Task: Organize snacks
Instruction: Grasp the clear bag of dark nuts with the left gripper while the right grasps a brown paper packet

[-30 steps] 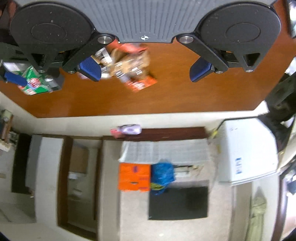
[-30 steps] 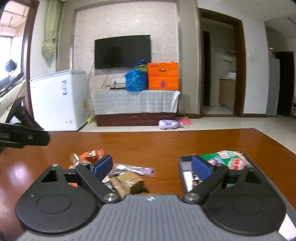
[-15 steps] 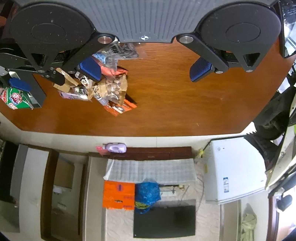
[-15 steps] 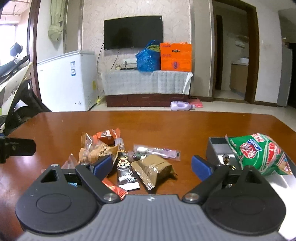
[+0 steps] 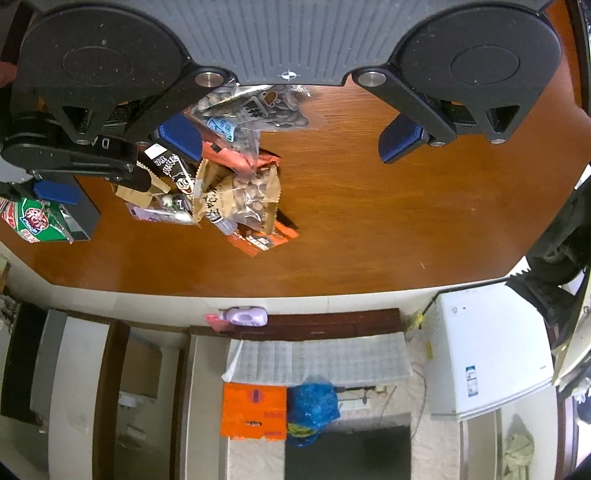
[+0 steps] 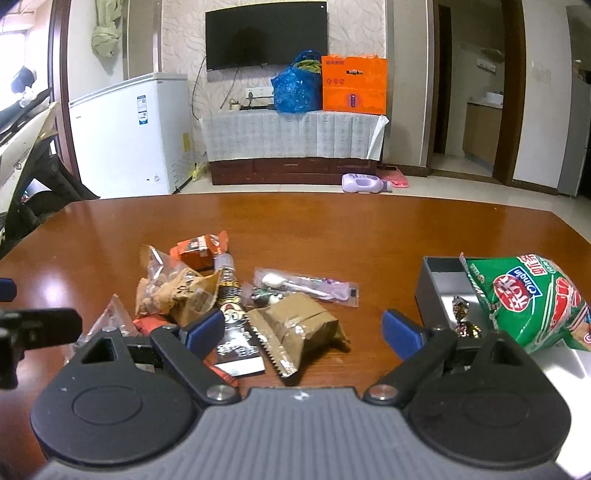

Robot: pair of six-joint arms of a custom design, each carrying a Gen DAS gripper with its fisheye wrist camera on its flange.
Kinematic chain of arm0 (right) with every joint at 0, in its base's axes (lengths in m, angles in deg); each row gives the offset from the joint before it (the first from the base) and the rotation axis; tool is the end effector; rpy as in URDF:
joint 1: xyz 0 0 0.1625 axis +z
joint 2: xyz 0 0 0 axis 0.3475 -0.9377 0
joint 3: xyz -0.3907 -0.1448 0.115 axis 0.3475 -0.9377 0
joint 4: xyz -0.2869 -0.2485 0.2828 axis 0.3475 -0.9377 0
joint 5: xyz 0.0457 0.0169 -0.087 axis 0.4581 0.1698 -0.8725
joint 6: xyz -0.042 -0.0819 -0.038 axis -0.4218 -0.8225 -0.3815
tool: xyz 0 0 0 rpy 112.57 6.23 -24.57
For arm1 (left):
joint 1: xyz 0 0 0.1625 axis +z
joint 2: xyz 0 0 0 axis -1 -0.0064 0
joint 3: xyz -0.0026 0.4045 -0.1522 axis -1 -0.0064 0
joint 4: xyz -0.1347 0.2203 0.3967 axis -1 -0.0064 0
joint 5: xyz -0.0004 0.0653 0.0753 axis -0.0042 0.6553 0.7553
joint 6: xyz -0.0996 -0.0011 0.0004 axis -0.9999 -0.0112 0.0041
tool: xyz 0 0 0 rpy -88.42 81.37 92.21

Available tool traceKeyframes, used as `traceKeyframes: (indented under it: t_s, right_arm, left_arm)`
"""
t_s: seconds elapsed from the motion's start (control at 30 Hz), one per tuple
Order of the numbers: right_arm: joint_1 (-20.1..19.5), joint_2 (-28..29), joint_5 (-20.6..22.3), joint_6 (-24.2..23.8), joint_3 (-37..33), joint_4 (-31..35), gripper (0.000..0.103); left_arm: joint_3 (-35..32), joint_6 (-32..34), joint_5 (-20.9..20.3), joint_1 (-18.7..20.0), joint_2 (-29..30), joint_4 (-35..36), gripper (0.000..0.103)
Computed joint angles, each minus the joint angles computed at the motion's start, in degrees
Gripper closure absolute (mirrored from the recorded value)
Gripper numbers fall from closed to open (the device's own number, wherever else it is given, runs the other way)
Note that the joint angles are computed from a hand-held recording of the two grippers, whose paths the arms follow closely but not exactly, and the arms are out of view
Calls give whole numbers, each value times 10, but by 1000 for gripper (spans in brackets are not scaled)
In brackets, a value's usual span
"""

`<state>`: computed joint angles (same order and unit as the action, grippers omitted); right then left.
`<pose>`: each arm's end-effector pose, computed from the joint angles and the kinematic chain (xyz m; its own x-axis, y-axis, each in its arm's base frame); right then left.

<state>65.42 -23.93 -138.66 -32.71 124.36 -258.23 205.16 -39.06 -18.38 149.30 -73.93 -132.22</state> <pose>0.0867 -0.6963 0.0203 -0.5677 -0.6433 0.5137 -0.8232 0.4432 -0.3548 -0.0549 -0.5453 0.1379 -0.6272 -0.4596 -0.6288 0.3393 0.5655 -0.7517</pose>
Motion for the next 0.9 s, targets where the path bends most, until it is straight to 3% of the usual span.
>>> traceKeyframes:
  t_s: [0.23,0.47,0.67,0.9]
  right_arm:
    - [-1,2,-15,33,-14,23,9]
    - [-2,5,-13,29,-19,48,9]
    - [0,19,-9,5,-27,52,9]
    - [3,38,-28,50,-61,85,11]
  left_arm:
    - [4,-25,-12,3,-7,46,0]
    - [10,-65,-47,11,-22,128,0]
    - [1,-66,-41,16,-12,160,1]
    - [-9,-96,-53,29,-10,191,4]
